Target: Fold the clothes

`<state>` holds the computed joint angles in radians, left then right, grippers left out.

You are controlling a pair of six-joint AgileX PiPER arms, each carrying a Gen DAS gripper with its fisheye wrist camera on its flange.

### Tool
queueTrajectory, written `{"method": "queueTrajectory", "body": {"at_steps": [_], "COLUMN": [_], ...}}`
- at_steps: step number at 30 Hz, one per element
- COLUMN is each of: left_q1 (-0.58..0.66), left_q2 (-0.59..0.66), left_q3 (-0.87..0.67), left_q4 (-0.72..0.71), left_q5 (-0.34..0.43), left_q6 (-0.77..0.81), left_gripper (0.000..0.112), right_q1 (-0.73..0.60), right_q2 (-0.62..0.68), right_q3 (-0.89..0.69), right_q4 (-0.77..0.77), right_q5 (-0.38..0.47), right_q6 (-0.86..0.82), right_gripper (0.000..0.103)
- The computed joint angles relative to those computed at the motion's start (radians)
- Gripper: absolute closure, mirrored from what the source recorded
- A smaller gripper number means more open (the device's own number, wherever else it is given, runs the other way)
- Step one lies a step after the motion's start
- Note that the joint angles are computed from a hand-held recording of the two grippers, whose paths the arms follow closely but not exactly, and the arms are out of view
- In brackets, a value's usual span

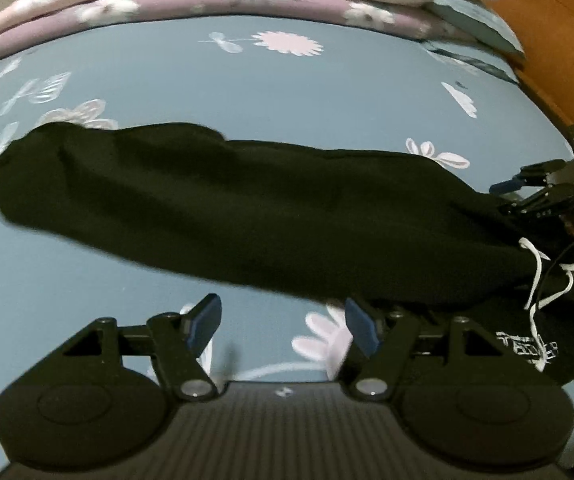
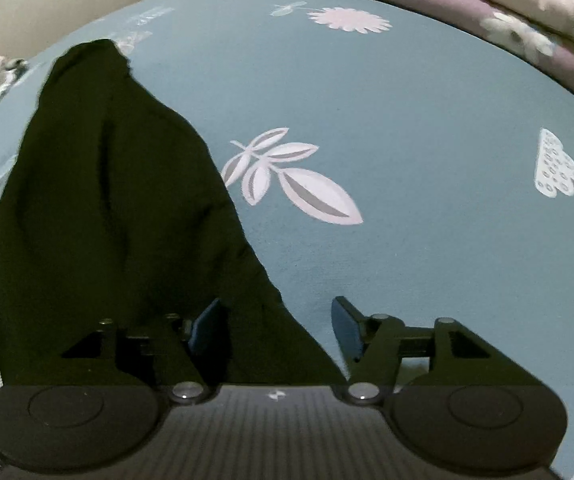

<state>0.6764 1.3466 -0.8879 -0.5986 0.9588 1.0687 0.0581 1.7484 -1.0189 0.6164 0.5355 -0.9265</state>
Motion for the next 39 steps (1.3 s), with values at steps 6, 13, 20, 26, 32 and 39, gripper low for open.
{"method": "queueTrajectory", "body": {"at_steps": [6, 13, 20, 26, 32, 39], "left_q1": [-0.055, -0.02, 0.014, 0.021, -0.02, -0.001], "left_q2": [0.149, 0.185, 0.167, 0.192, 0.249, 0.335], "left_q3": [-0.068, -0.06, -0.037, -0.054, -0.137, -0.292], "left_q4": [-0.047, -0.125, -0.122, -0.11, -0.051, -0.108], "left_q5": [-0.048, -0.042, -0.056, -0.062, -0.1, -0.169], "left_q6": [0.073, 0.121, 0.12, 0.132, 0.195, 0.44], "left_gripper": [0.044, 0.044, 0.044, 0.044, 0.044, 0.045], "right_q1": [0.156, 0.18, 0.139, 0.142, 0.121, 0.148], "right_q2": [-0.049, -0.034, 0.069, 0.127, 0.056, 0.062], "right_q3": [-0.038, -0.162, -0.249, -0.252, -0.25, -0.368], "right_q4": [-0.411, -0.803, -0.936, -0.973, -0.833, -0.597], "right_q5": [0.023, 0.055, 0.08, 0.055, 0.047, 0.108], "right_q6": [0.461, 0.864, 1.013, 1.095, 1.0, 0.807], "right_gripper": [0.097, 0.097, 0.097, 0.095, 0.083, 0.078]}}
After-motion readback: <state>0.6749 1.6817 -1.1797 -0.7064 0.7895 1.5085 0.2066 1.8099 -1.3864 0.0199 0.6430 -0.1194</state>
